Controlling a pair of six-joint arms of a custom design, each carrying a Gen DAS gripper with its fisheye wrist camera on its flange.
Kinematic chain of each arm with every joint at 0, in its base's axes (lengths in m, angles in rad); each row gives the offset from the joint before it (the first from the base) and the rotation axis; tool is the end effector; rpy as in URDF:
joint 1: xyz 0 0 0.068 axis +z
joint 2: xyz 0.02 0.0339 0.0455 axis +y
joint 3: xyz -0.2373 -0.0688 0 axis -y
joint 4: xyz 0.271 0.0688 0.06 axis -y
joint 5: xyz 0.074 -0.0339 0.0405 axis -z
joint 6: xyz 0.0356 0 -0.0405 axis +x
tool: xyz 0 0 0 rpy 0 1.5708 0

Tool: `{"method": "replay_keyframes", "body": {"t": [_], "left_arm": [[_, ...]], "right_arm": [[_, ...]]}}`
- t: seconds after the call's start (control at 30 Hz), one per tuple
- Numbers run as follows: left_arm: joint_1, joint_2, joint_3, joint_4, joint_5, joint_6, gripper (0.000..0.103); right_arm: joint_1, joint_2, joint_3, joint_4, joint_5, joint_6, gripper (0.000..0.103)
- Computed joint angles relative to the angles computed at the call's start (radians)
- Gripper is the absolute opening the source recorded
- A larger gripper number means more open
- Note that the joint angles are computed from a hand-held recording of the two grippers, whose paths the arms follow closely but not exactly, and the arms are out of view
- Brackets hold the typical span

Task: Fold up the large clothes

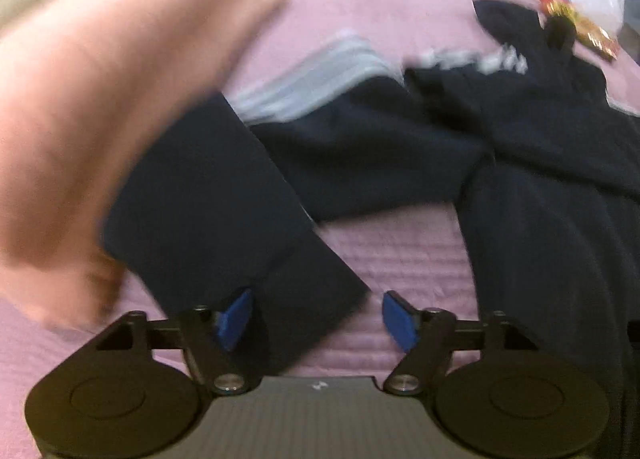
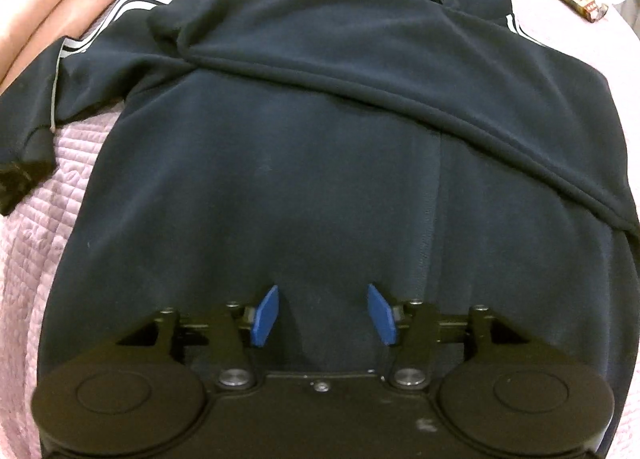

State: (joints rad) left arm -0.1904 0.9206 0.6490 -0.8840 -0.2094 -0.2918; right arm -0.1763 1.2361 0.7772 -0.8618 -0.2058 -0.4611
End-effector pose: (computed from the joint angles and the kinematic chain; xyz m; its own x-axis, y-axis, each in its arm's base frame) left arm 0.1952 -0.0301 0.1879 -0.8901 -0.1150 -0.4410 -0.1600 0.9849 0.0661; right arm 0.2361 -0.0347 0.1659 -0.9085 -0.2806 -0.3097 -0.3152 0.9466 0.0672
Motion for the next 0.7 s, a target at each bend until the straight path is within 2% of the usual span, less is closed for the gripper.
{"method": "replay_keyframes", "body": {"t": [0.03,0.07,0.1,0.13,0.17,0.2,0.23,0.27,0.4,0.53,0.63,0.7], "left_arm": [[0.007,-0.004,-0.026,0.036,0.001,0.017,0.083],[0.012,-0.014,-0.043,0.061,0.000,0.029,0.083],[0.020,-0.006,-0.042,0.067,0.005,0.029,0.082],[0.021,-0.012,-0.041,0.064,-0.001,0.019,0.074],[0.018,-0.025,-0.042,0.059,-0.021,0.004,0.060],[0.021,-0.044,-0.046,0.052,-0.035,-0.003,0.052],[0.034,-0.066,-0.052,0.045,-0.036,-0.008,0.034],[0.045,-0.078,-0.052,0.037,-0.046,-0.020,0.012],[0.141,-0.155,-0.032,-0.005,0.024,-0.042,0.010],[0.030,-0.208,0.109,-0.032,0.032,-0.100,0.010],[-0.066,-0.157,0.236,0.040,0.078,-0.142,0.010],[-0.145,-0.084,0.302,0.139,0.113,-0.169,0.010]], "right_arm": [[0.000,0.001,-0.002,0.004,-0.001,0.000,0.066],[-0.001,-0.002,-0.006,0.008,-0.002,-0.003,0.066],[-0.001,-0.009,-0.013,0.015,-0.003,-0.006,0.067],[0.000,-0.018,-0.021,0.022,-0.004,-0.009,0.067],[-0.001,-0.027,-0.029,0.027,-0.005,-0.012,0.068],[-0.003,-0.030,-0.036,0.035,-0.008,-0.014,0.068],[-0.007,-0.033,-0.042,0.040,-0.013,-0.015,0.068],[-0.015,-0.039,-0.047,0.039,-0.019,-0.018,0.068],[-0.039,-0.035,-0.048,0.039,-0.047,-0.027,0.070],[-0.089,-0.001,-0.007,-0.002,-0.094,-0.050,0.069],[-0.151,0.033,0.045,-0.046,-0.129,-0.047,0.066],[-0.199,0.048,0.075,-0.060,-0.136,-0.048,0.066]]}}
